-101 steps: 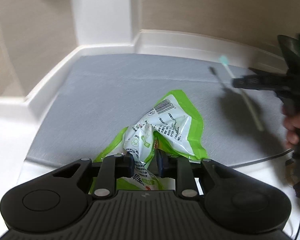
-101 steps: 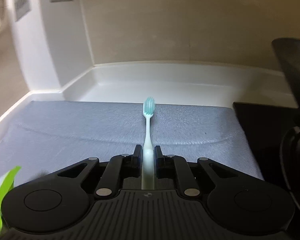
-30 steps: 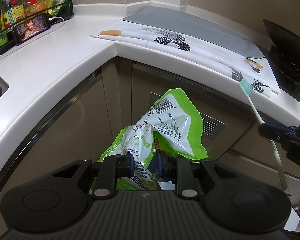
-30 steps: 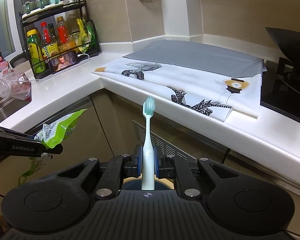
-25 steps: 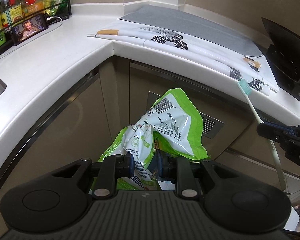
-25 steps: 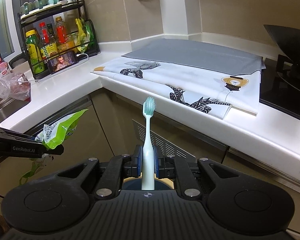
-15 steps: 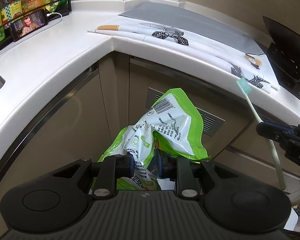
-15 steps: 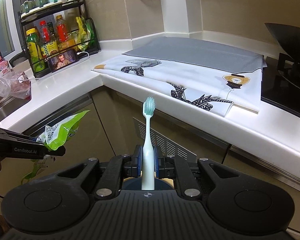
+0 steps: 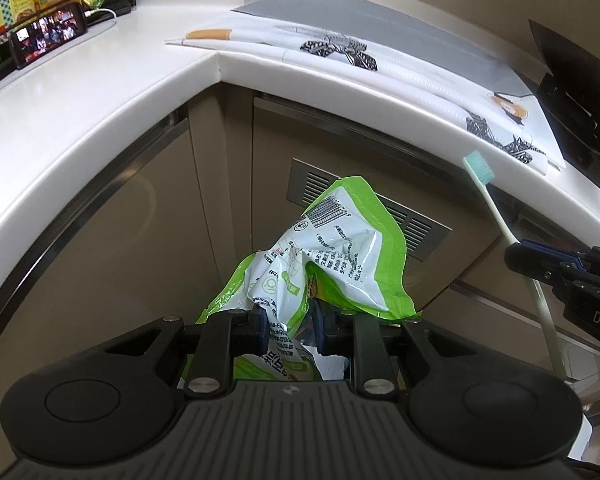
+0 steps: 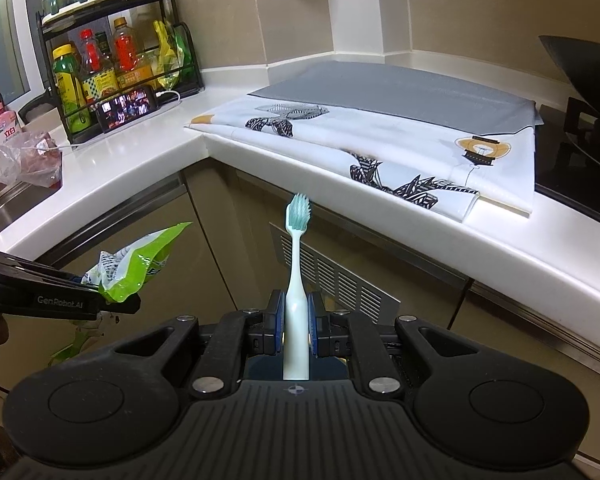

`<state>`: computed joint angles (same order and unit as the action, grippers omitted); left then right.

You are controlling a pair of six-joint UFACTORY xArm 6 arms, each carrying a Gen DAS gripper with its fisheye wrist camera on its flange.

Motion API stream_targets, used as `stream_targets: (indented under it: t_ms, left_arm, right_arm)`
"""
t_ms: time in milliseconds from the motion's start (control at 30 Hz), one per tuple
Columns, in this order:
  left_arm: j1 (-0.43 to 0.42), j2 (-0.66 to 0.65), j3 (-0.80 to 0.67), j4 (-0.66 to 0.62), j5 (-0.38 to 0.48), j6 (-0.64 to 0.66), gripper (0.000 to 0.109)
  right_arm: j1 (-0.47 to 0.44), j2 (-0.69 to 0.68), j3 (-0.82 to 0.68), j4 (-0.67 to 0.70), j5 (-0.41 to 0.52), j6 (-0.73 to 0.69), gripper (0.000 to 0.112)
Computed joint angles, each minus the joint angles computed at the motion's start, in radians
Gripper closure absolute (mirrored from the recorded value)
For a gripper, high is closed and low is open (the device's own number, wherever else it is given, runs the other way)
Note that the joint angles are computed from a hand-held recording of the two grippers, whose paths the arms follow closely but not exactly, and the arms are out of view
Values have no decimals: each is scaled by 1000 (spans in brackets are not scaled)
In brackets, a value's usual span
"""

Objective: Collect trash
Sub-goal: 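Lift the snack bag and toothbrush and carry both tools down toward the bin, then lower both tools into the bin and open them to drop bag and toothbrush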

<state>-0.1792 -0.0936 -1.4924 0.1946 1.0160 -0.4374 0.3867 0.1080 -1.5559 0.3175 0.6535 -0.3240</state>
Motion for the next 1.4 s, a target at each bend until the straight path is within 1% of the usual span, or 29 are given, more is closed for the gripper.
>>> stream_targets:
  t_ms: [433, 667, 867, 1100, 1267, 1400]
  left_arm:
    - [7, 59, -44, -16, 14, 29, 85]
    - [16, 113, -73, -39, 26, 45, 85]
    - [21, 151, -86, -49, 37, 51, 85]
    - [23, 201, -102, -58, 50, 57, 85]
    - [37, 280, -162, -113, 110, 86, 85]
    - [40, 327, -187, -126, 134, 105, 85]
  right_arm:
    - [7, 53, -45, -9, 33, -7, 99]
    - [10, 108, -94, -22, 82, 9, 99]
    - [11, 163, -146, -25, 147, 20, 99]
    - [15, 205, -176, -38, 186, 21, 99]
    - [10, 264, -224, -60, 240, 58, 99]
    - [8, 298, -245, -78, 267, 80, 99]
